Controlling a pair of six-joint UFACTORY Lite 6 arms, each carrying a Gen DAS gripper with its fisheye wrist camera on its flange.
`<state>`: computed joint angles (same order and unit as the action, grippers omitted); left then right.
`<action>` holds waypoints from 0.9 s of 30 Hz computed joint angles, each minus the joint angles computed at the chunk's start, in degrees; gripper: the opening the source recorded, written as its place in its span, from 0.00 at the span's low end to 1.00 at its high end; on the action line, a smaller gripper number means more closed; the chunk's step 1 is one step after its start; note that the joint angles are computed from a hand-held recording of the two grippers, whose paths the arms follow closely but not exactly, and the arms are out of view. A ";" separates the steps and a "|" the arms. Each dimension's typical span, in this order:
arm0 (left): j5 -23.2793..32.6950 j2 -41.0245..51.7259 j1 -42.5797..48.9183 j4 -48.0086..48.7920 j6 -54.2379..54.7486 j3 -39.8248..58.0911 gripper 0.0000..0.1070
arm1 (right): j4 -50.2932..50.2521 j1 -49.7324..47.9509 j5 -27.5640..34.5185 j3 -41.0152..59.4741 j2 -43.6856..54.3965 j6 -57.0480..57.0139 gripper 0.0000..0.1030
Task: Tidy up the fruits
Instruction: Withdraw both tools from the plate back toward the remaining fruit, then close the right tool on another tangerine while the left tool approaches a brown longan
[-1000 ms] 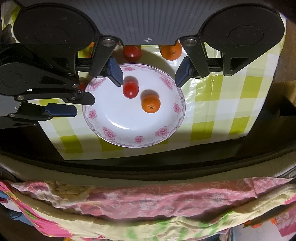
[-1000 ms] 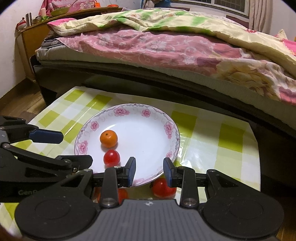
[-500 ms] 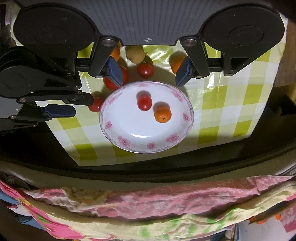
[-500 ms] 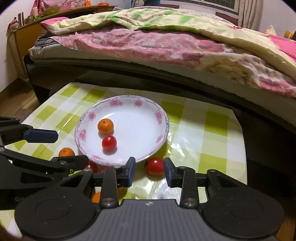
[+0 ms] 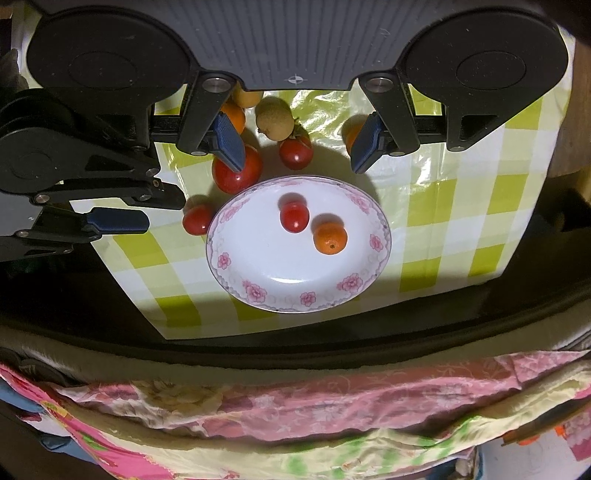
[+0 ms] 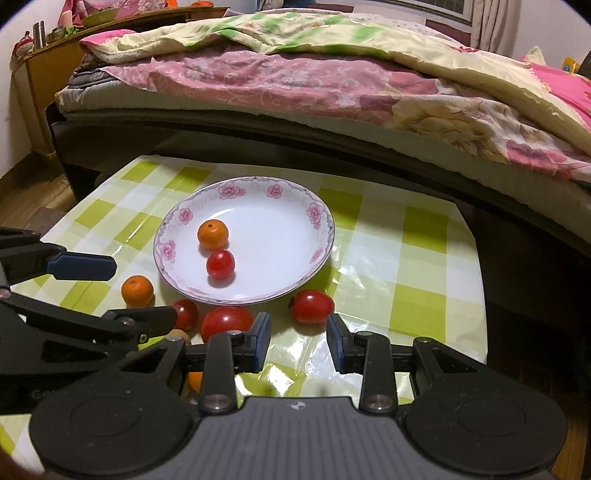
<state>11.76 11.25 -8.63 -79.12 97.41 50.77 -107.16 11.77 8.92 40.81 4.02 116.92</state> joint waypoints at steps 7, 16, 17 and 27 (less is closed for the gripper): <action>0.17 -1.12 0.38 -1.89 2.31 -1.65 0.66 | -0.21 0.27 0.09 -0.60 -0.46 0.30 0.35; 0.40 -2.12 1.20 -1.67 2.59 -2.95 0.66 | -0.77 1.83 0.66 -1.98 -1.41 1.34 0.35; 0.50 -2.28 1.46 -1.79 2.89 -3.21 0.66 | -0.69 2.00 0.70 -1.99 -1.41 1.25 0.35; 1.06 -3.47 3.56 -0.62 3.26 -4.76 0.68 | -1.86 4.01 1.08 -2.48 -1.63 2.27 0.35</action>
<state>12.82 7.78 -5.08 -79.74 100.67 46.01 -109.02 15.78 10.00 38.33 2.39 119.19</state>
